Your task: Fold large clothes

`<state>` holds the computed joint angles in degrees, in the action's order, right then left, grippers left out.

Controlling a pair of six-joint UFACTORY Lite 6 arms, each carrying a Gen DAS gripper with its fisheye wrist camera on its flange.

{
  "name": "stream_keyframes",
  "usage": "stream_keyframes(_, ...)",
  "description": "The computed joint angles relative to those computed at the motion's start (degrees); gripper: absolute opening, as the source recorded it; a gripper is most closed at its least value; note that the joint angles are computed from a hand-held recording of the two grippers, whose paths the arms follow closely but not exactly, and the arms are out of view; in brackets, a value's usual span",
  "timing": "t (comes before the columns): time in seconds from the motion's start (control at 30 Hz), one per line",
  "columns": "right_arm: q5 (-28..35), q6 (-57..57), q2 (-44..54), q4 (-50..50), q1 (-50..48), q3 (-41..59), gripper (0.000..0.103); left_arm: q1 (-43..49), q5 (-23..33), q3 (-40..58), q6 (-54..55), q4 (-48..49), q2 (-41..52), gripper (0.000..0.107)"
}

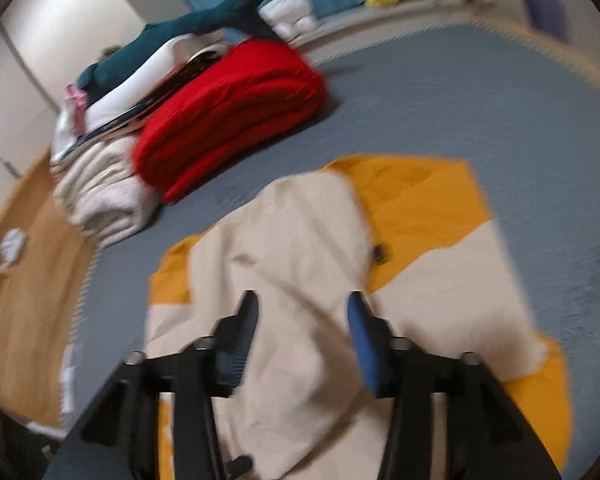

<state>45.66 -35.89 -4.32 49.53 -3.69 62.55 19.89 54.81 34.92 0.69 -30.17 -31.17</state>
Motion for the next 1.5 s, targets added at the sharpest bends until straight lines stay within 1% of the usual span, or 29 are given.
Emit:
stream_keyframes(0.03, 2.91, -0.99, 3.31, 0.58, 0.40, 1.70, 0.050, 0.94, 0.92, 1.92, 0.74, -0.38, 1.60, 0.007)
stream_keyframes(0.07, 4.29, 0.34, 6.84, -1.23, 1.83, 3.28, 0.050, 2.18, 2.19, 3.00, 1.48, -0.75, 2.33, 0.008)
stream_keyframes(0.1, 3.28, 3.07, 9.43, -5.43, 3.16, 3.82, 0.050, 3.80, 2.88, 4.14, 2.18, -1.20, 3.27, 0.011)
stream_keyframes(0.17, -3.08, 11.96, 13.01, -17.42, 6.37, 2.32, 0.050, 4.99, 2.21, 5.26, 2.51, -0.73, 3.92, 0.019)
stream_keyframes(0.2, -4.52, 15.25, 16.35, -22.22, 6.10, 1.18, 0.050, 5.55, 1.71, 5.97, 2.95, -0.29, 4.23, 0.025)
stream_keyframes(0.23, -3.58, 19.65, 18.05, -24.63, 5.15, 1.39, 0.050, 5.77, 0.90, 6.14, 3.62, -0.54, 4.58, 0.028)
stream_keyframes(0.3, -0.45, 21.28, 19.74, -22.31, 2.33, 2.63, 0.050, 6.80, -1.70, 8.08, 7.33, -3.78, 8.96, 0.030)
stream_keyframes(0.4, -1.95, 20.79, 15.74, -22.81, 3.04, 2.82, 0.050, 11.58, -2.48, 11.07, 16.68, -9.60, 15.27, 0.036)
stream_keyframes(0.5, -4.52, 15.72, 9.64, -17.81, 3.24, 1.59, 0.050, 11.23, -4.57, 13.06, 21.89, -14.74, 22.56, 0.036)
stream_keyframes(0.53, -5.00, 12.99, 8.00, -15.52, 3.12, 0.79, 0.050, 11.00, -4.15, 13.83, 23.04, -15.84, 24.83, 0.032)
stream_keyframes(0.57, -5.08, 9.13, 6.44, -12.23, 3.39, 0.50, 0.050, 10.95, -3.82, 14.08, 24.78, -17.10, 27.14, 0.024)
stream_keyframes(0.6, -4.70, 5.21, 5.65, -8.79, 3.67, 0.39, 0.050, 12.34, -2.12, 13.64, 28.00, -18.54, 28.11, 0.000)
stream_keyframes(0.63, -3.77, 2.40, 5.37, -6.40, 4.05, 0.09, 0.050, 12.63, -1.72, 12.85, 28.82, -17.96, 27.11, 0.000)
stream_keyframes(0.7, -0.17, -0.80, 7.07, -3.43, 4.97, 0.23, 0.050, 11.82, -4.85, 12.84, 25.00, -12.30, 23.33, 0.000)
stream_keyframes(0.73, 0.28, -0.45, 8.00, -3.29, 5.81, 0.11, 0.050, 11.44, -6.63, 13.09, 22.23, -8.82, 21.56, 0.000)
stream_keyframes(0.8, 0.44, 5.31, 12.51, -10.20, 7.59, 1.54, 0.050, 11.08, -8.00, 13.70, 17.40, -3.60, 21.49, 0.000)
stream_keyframes(0.87, -2.34, 14.06, 15.69, -22.08, 8.93, 0.17, 0.050, 9.07, -8.45, 14.22, 12.00, 2.09, 21.36, 0.000)
stream_keyframes(0.93, -2.36, 19.68, 17.67, -26.67, 8.70, 1.01, 0.050, 5.59, -8.80, 13.93, 13.01, 1.96, 16.94, 0.000)
stream_keyframes(1.0, -1.12, 19.80, 17.14, -26.44, 8.76, 2.31, 0.050, 0.76, -7.74, 14.56, 16.46, -1.02, 13.76, 0.000)
stream_keyframes(1.03, -1.11, 19.42, 16.51, -26.38, 8.99, 2.75, 0.050, -1.73, -7.26, 14.43, 18.19, -2.80, 12.81, 0.006)
stream_keyframes(1.07, -1.41, 19.14, 15.30, -26.03, 9.14, 2.94, 0.050, -3.94, -6.51, 13.98, 20.12, -4.94, 13.06, 0.009)
stream_keyframes(1.13, -1.86, 17.31, 12.32, -23.11, 7.90, 2.92, 0.050, -7.35, -5.41, 12.04, 22.11, -6.68, 16.50, 0.022)
stream_keyframes(1.2, -2.17, 12.71, 10.61, -17.23, 6.62, 3.05, 0.050, -10.97, -6.97, 9.67, 19.42, -3.75, 20.56, 0.022)
stream_keyframes(1.23, -2.50, 11.27, 10.53, -16.22, 6.51, 2.99, 0.050, -12.59, -8.05, 8.54, 17.48, -1.52, 21.72, 0.021)
stream_keyframes(1.3, -4.11, 12.38, 11.52, -19.48, 6.87, 2.52, 0.050, -13.09, -7.82, 8.26, 16.64, -0.82, 20.64, 0.021)
stream_keyframes(1.37, -4.56, 18.65, 14.82, -26.88, 7.11, 2.64, 0.050, -11.79, -4.37, 9.73, 17.48, -2.16, 19.23, 0.022)
stream_keyframes(1.4, -4.01, 20.21, 15.71, -28.45, 6.26, 2.17, 0.050, -10.97, -3.48, 10.36, 17.99, -2.70, 18.31, 0.022)
stream_keyframes(1.47, -2.63, 20.14, 17.46, -26.33, 3.39, 2.06, 0.050, -10.45, -4.58, 11.05, 16.13, -0.43, 15.92, 0.022)
stream_keyframes(1.5, -2.36, 21.18, 17.13, -27.17, 3.87, 2.51, 0.050, -10.36, -5.83, 11.10, 15.22, 0.96, 15.53, 0.022)
